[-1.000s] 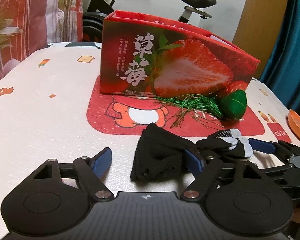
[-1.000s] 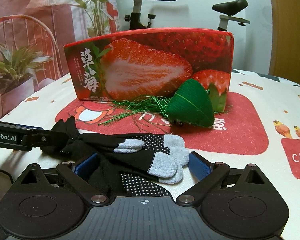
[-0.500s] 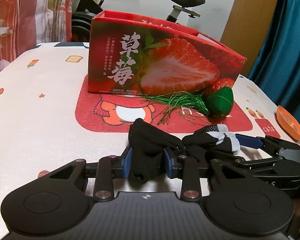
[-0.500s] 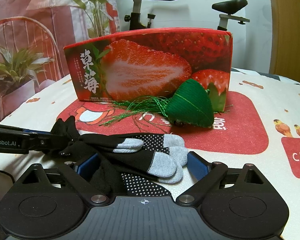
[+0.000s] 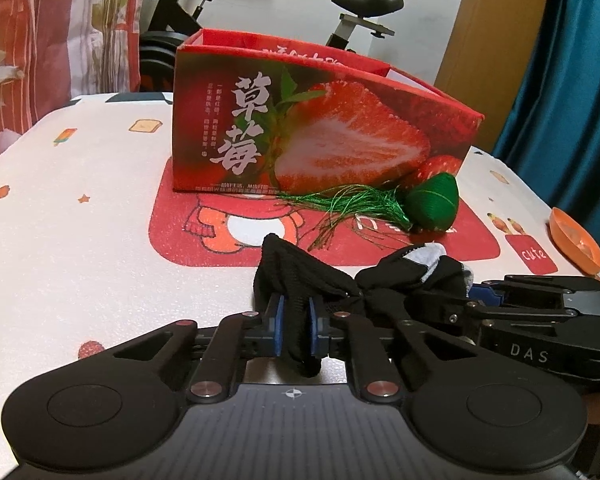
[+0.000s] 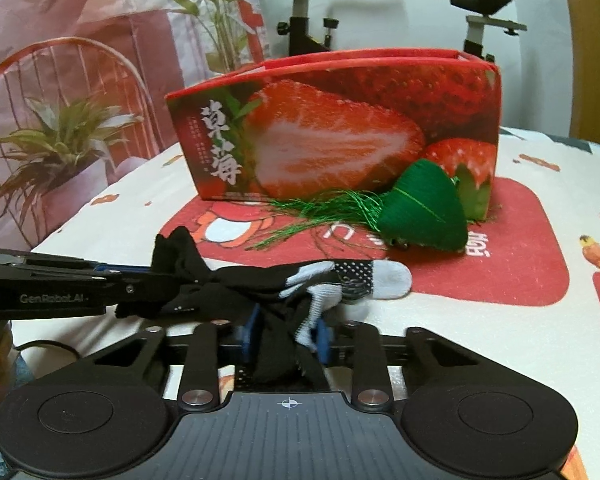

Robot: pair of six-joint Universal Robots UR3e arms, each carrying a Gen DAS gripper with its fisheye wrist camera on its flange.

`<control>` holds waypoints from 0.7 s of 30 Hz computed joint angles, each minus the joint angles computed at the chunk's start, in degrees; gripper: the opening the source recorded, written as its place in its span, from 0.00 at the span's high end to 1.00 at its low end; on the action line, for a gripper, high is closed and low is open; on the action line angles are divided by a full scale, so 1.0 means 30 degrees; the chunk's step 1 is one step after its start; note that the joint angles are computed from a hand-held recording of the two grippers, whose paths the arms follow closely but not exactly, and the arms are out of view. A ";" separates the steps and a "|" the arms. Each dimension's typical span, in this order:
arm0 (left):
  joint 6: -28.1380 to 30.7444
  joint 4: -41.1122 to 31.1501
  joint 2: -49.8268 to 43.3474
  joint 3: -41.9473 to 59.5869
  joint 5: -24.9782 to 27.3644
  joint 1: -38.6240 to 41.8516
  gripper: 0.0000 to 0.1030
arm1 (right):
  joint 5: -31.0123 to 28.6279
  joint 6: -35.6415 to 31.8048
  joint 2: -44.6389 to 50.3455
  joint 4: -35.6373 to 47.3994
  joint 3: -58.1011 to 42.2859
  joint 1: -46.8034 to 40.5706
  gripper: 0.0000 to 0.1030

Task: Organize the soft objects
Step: 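Close the left gripper on one black glove while the right gripper closes on the other, then lift the gloves with both grippers and carry them over the red box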

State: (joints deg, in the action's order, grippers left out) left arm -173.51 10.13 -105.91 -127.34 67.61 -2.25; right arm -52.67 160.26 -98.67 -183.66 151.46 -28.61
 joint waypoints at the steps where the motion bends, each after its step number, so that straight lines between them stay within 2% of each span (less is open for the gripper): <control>1: -0.0023 0.0078 0.0109 -0.0089 -0.0013 0.0016 0.88 | -0.0074 0.0033 -0.0129 -0.0015 0.0002 0.0063 0.85; 12: -0.0497 0.0988 0.1552 -0.0893 -0.0320 0.0160 0.88 | 0.1203 -0.0012 -0.2968 0.1509 0.0298 -0.1015 0.87; 21: -0.0998 0.0214 0.2690 0.0095 -0.1346 0.0424 0.88 | 0.2327 0.0272 -0.5431 0.2780 -0.0304 -0.1861 0.88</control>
